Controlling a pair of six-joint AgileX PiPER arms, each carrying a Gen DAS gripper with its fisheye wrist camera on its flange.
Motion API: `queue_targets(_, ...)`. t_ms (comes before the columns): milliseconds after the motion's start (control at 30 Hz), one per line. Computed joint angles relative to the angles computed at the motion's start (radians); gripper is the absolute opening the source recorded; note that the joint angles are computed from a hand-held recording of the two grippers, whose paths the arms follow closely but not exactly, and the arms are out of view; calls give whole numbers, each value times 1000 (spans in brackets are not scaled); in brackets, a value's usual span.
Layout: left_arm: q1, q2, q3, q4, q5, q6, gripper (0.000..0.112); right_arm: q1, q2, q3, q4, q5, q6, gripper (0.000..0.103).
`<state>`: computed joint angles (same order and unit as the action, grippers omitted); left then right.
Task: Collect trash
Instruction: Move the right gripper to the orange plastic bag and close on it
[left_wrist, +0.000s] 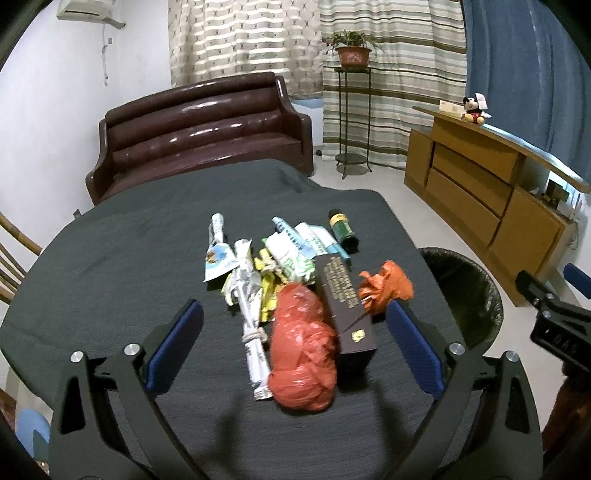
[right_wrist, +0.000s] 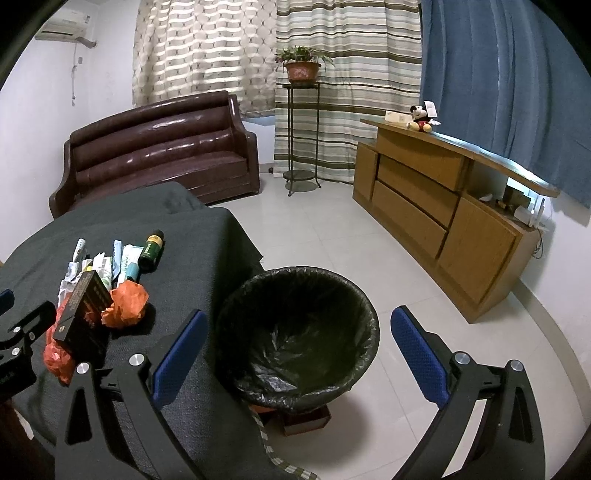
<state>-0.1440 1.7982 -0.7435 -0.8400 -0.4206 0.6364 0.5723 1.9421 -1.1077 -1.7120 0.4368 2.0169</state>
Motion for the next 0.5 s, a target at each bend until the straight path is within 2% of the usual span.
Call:
queue_targets(67, 26, -3, 8, 12, 15, -6, 84, -1, 1, -4, 11, -14, -13, 96)
queue_targets(133, 45, -18, 15, 12, 33, 1, 83, 14, 2, -6, 26, -9, -28, 93)
queue_targets(200, 59, -29, 37, 30, 27, -10, 82, 16, 3, -24, 80, -18, -97, 81)
queue_targets(233, 66, -35, 47, 40, 23, -16, 82, 18, 3, -27, 99, -20, -117, 69)
queue_targets(267, 77, -42, 64, 70, 18, -41, 82, 21, 10, -40, 145, -26, -162, 63)
queue_targets(500, 145, -56, 78, 109, 59, -55, 82, 36, 46, -104, 294, -96, -304, 58)
